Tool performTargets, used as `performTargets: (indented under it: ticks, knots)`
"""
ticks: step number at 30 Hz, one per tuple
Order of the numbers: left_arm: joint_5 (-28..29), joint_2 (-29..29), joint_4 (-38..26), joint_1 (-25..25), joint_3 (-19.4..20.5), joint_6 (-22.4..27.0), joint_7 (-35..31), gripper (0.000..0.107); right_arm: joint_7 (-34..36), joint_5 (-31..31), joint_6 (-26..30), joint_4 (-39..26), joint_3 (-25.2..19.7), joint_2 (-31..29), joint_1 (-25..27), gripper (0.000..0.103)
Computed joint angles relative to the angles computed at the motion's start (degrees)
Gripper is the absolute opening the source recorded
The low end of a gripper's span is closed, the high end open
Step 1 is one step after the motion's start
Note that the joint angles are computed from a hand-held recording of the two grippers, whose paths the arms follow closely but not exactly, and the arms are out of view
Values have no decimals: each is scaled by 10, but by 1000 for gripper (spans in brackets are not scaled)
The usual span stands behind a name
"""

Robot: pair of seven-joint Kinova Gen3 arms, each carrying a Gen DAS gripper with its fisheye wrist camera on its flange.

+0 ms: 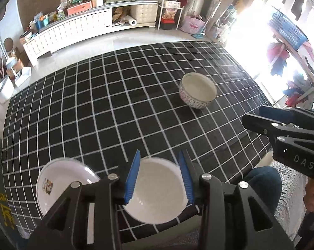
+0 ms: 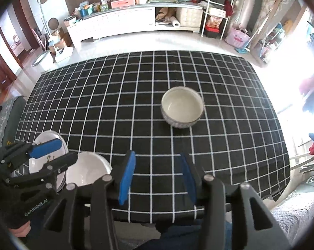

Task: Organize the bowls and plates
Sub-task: 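Move both grippers to the small blue-patterned bowl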

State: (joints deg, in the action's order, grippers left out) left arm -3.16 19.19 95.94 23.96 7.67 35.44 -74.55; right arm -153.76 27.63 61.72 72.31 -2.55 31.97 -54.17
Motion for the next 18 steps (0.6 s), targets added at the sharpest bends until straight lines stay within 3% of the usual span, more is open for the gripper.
performTargets:
  ticks: [10,18]
  knots:
    - [3,45,-98,9,2,38,-16,36,40,-30,-16,-3,-2,-14,50,56]
    - [25,129,-243,7,7,120,-33,38,57,-75,-30,-10,0,-3,103,57]
